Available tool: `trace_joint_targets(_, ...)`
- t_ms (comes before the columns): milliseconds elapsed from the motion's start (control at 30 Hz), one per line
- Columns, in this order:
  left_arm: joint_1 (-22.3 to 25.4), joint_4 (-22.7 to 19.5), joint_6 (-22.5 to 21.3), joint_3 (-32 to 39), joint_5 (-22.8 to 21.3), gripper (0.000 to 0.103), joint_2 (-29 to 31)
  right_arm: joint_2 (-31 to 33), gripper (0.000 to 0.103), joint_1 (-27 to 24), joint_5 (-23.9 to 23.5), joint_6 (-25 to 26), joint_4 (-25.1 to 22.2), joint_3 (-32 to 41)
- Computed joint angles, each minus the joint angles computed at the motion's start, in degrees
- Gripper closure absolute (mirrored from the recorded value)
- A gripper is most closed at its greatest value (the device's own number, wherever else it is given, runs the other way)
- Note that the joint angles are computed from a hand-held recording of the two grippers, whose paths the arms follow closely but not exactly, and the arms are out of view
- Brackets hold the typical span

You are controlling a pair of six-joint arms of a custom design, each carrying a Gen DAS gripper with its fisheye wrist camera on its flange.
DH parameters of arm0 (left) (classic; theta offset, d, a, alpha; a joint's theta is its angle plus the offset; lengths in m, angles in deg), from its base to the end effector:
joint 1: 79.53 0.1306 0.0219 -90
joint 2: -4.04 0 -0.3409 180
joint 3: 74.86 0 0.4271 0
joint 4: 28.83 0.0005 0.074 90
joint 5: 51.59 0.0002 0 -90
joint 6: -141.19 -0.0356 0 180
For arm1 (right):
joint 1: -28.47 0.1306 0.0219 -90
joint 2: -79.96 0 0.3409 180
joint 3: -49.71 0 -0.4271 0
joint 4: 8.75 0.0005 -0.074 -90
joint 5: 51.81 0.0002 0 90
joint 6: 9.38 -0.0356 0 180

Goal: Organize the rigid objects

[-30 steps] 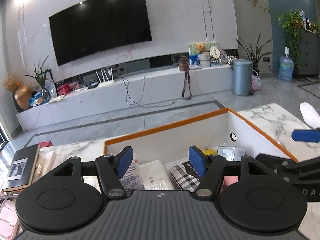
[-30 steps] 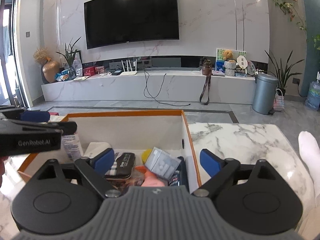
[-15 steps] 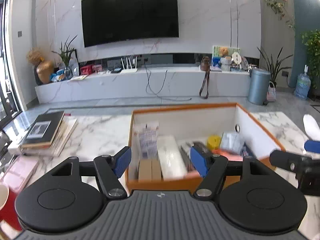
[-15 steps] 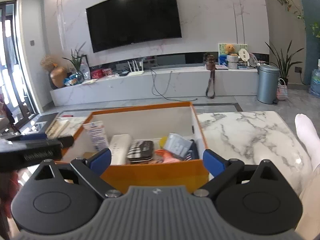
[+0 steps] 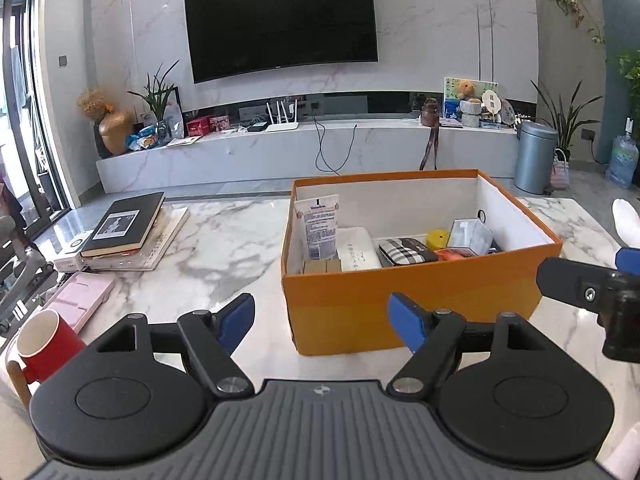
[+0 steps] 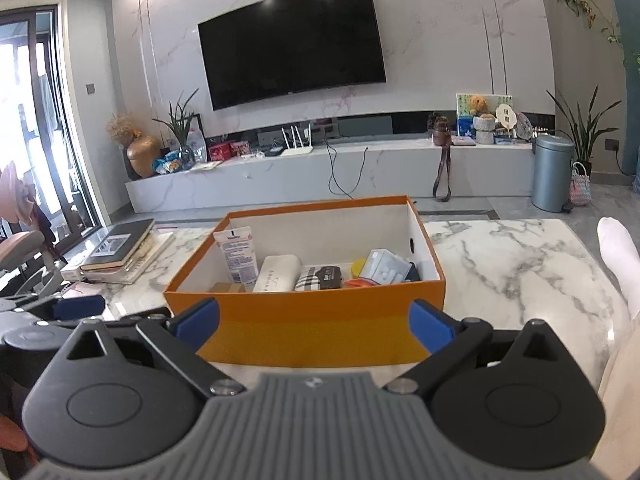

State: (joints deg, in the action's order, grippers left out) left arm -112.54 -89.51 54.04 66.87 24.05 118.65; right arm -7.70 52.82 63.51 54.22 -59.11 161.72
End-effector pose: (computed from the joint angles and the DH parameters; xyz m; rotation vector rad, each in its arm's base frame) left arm 0.5364 -0.3386 0.5751 0.4156 2.0967 -0.0967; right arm 0.4886 0.2039 0.5606 0.2966 2.0298 0.0835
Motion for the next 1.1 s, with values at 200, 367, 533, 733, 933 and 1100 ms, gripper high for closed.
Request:
trace_joint_targets(200,-0.2,2.3,1.6,-4.2,-0.6,0.011,-2.4,-2.0,0.002,0.4,-0.3,1.5,1.7,-3.0)
trace_joint_targets(367,-0.6,2.7,1.5,-5.9,-1.0,0.01,-3.0,-2.2,0.003,-0.3,-1.0,0.8,1.4,-4.0)
trace_joint_targets(533,-0.6,6.3,1.7,-8.6,-1.6,0.009,-4.3,-2.5,0.002,-0.5,-0.5,0.7,2.4,-4.9)
trace_joint_targets(733,-0.6,8.6,1.5,-9.5,-1.4,0.009,-4.4,-2.2,0.002,-0.7,0.5,1.2,3.3,-5.4)
trace_joint_targets(933,-0.4,8.2,1.6,-9.2,-0.6,0.009,-3.8,-1.8,0.002,-0.8,0.7,1.1,3.4,-5.4)
trace_joint_targets(1100,-0.3,7.7,1.7,-9.3,-0.3,0.008,-3.7,-1.0,0.002,-0.9,0.1,1.2,2.4,-4.9)
